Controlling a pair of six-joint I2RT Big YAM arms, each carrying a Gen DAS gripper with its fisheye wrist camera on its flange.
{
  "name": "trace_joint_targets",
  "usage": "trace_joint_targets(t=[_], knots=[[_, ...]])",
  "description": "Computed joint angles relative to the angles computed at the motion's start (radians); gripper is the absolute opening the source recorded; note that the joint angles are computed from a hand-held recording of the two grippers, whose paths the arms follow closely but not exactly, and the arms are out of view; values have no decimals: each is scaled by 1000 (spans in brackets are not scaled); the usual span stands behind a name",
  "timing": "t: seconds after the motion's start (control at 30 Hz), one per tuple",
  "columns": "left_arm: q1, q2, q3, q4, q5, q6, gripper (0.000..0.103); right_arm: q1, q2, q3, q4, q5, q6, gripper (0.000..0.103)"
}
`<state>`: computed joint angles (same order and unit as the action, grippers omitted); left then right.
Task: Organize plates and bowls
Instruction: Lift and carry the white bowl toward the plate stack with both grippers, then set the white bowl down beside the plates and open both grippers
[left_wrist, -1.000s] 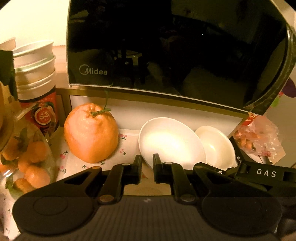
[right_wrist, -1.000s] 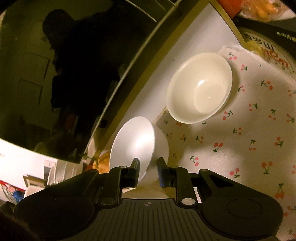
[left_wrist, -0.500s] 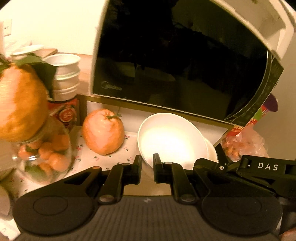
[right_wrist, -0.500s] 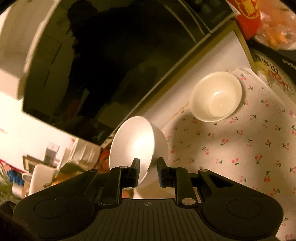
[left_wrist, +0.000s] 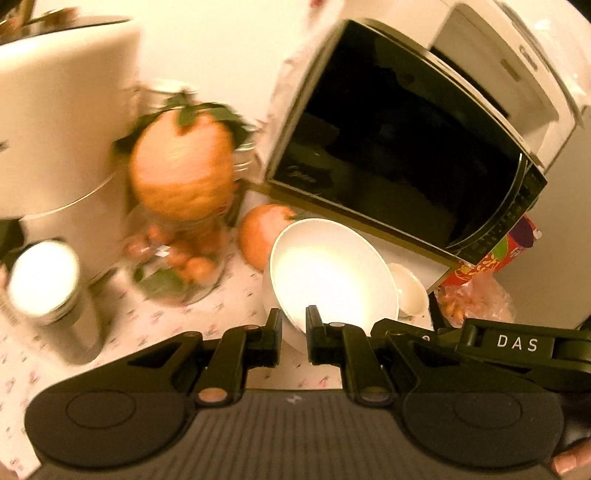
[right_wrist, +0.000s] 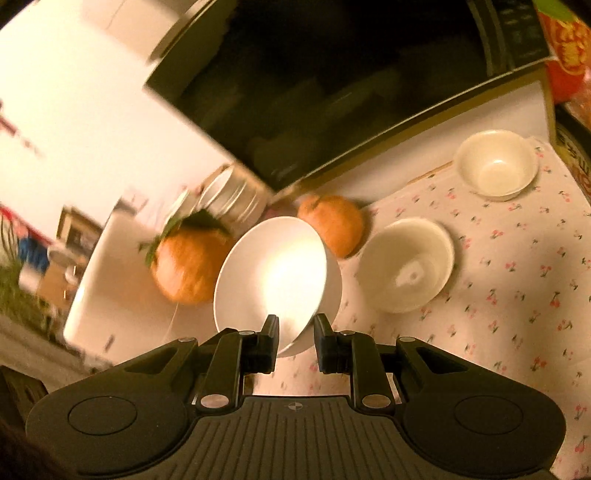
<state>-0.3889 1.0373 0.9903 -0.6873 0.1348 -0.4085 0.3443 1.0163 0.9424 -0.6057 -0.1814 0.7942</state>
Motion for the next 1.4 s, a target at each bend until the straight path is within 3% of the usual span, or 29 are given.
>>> trace_joint_targets(t=[0.2, 0.5, 0.57, 0.6, 0.73, 1.0, 1.1, 1.4], knots=[[92, -91, -80, -36, 49, 29, 11, 104, 29, 2, -5, 12, 24, 21], [241, -164, -249, -4, 168, 15, 11, 239, 129, 7, -53, 47, -23, 21], [263, -150, -251, -15, 209, 42, 11, 259, 142, -1, -59, 48, -31, 21], [269, -143, -250, -26, 235, 66, 3, 263, 146, -7, -54, 35, -33, 20], [290, -134, -256, -71, 303, 124, 1, 302, 181, -4, -45, 12, -44, 20], [331, -137, -262, -85, 293, 174, 4, 310, 202, 15, -44, 18, -32, 22], [339, -139, -259, -88, 303, 175, 10, 293, 202, 17, -35, 25, -19, 23], [304, -139, -257, -59, 247, 172, 17, 256, 190, 12, -43, 18, 2, 23]])
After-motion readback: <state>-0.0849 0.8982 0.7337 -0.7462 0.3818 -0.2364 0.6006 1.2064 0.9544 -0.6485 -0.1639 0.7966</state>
